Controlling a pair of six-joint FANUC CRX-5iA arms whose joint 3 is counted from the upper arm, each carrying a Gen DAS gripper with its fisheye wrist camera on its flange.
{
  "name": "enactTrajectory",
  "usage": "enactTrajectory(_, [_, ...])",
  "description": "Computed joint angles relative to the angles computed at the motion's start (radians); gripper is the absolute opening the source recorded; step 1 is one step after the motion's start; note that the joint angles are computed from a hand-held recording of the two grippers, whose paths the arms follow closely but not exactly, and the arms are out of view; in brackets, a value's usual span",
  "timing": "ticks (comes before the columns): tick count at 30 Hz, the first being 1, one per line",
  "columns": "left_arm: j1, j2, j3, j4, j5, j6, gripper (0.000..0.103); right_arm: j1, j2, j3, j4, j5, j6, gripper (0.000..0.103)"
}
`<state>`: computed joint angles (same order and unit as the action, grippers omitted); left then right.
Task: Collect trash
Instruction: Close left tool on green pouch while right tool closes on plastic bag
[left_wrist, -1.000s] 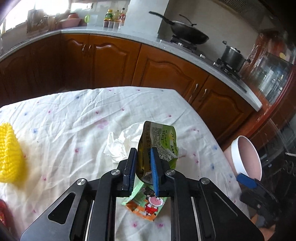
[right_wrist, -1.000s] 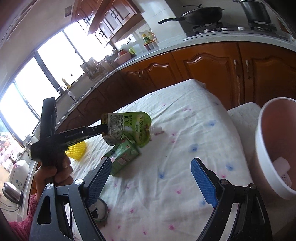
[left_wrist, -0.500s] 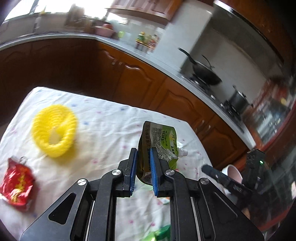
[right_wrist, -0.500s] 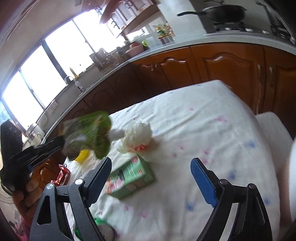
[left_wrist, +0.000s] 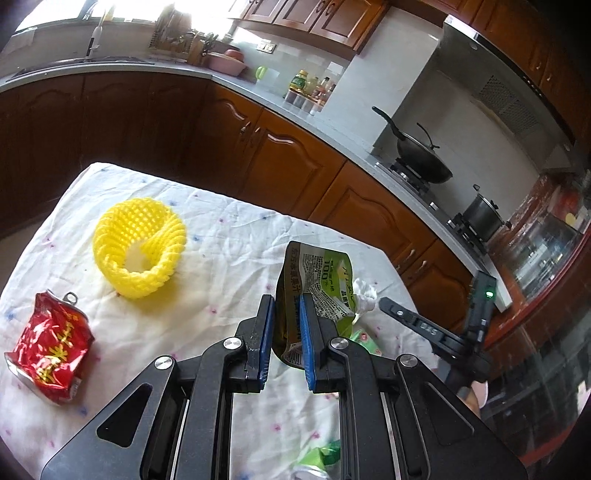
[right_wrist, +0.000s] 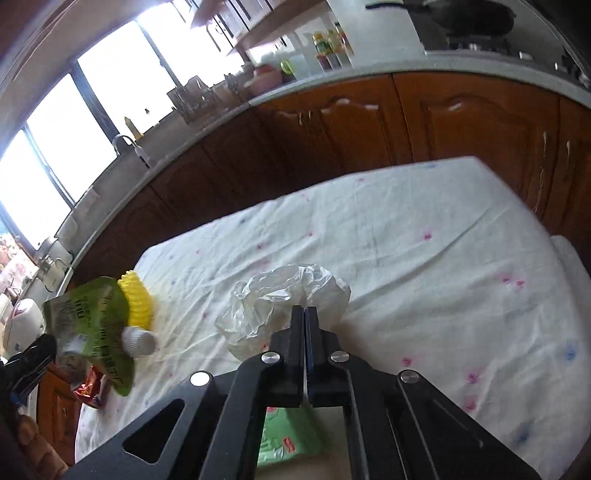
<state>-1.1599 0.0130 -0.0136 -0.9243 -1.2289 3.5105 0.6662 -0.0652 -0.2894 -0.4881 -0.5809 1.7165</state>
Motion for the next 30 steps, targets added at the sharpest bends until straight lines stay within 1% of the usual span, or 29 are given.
enactTrajectory(2, [-0.004,0.014,0.018,-0.009,0.006,-0.008,0.012,-0.013,-0.035,-0.02,-0.006,0.008,0.012,0.0])
enactTrajectory(4, [-0.01,0.029,0.039,-0.016,-0.013,-0.025,0.012,-0.03,-0.079,-0.043,-0.011,0.012,0.021,0.0])
enactTrajectory(5, [-0.012,0.033,0.045,-0.017,-0.016,-0.03,0.012,-0.044,-0.088,-0.043,-0.026,0.004,0.032,0.0])
enactTrajectory(6, [-0.014,0.03,0.044,-0.021,-0.012,-0.027,0.012,-0.077,-0.089,-0.026,-0.081,-0.031,0.077,0.001])
enactTrajectory(7, [-0.019,0.028,0.044,-0.026,-0.016,-0.021,0.012,-0.096,-0.081,-0.011,-0.113,-0.05,0.096,0.008])
enactTrajectory(9, [-0.034,0.027,0.047,-0.036,-0.047,-0.012,0.012,-0.09,-0.066,-0.004,-0.088,-0.054,0.059,0.023])
enactTrajectory(10, [-0.039,0.023,0.044,-0.039,-0.055,-0.003,0.012,-0.089,-0.056,0.001,-0.096,-0.055,0.062,0.048])
enactTrajectory(11, [-0.044,0.016,0.037,-0.043,-0.063,0.009,0.012,-0.087,-0.047,0.006,-0.111,-0.054,0.071,0.06])
enactTrajectory(12, [-0.049,0.012,0.034,-0.045,-0.071,0.017,0.012,-0.09,-0.035,0.015,-0.135,-0.063,0.09,0.061])
enactTrajectory(16, [-0.055,0.003,0.027,-0.04,-0.092,0.025,0.012,-0.067,0.029,0.056,-0.148,-0.079,0.085,0.061])
enactTrajectory(19, [-0.054,0.0,0.021,-0.035,-0.096,0.024,0.012,-0.066,0.085,0.102,-0.19,-0.112,0.095,0.061])
enactTrajectory(20, [-0.053,-0.004,0.016,-0.033,-0.095,0.027,0.012,-0.056,0.1,0.111,-0.182,-0.114,0.089,0.06])
enactTrajectory(21, [-0.051,-0.008,0.01,-0.031,-0.089,0.031,0.012,-0.038,0.109,0.113,-0.154,-0.108,0.071,0.056])
enactTrajectory(22, [-0.048,-0.011,0.006,-0.028,-0.083,0.034,0.012,-0.03,0.114,0.114,-0.144,-0.106,0.066,0.042])
enactTrajectory(23, [-0.047,-0.011,0.005,-0.027,-0.08,0.034,0.012,-0.02,0.114,0.11,-0.127,-0.095,0.052,0.035])
enactTrajectory(24, [-0.048,-0.011,0.004,-0.027,-0.076,0.036,0.012,-0.01,0.11,0.101,-0.111,-0.081,0.04,0.033])
enactTrajectory(25, [-0.048,-0.01,0.005,-0.028,-0.074,0.035,0.012,-0.005,0.1,0.091,-0.1,-0.069,0.035,0.028])
enactTrajectory(27, [-0.046,-0.008,0.009,-0.031,-0.065,0.032,0.012,-0.009,0.08,0.077,-0.099,-0.057,0.038,0.026])
enactTrajectory(30, [-0.049,0.004,0.027,-0.041,-0.049,0.025,0.012,-0.037,0.015,0.04,-0.112,-0.044,0.054,0.026])
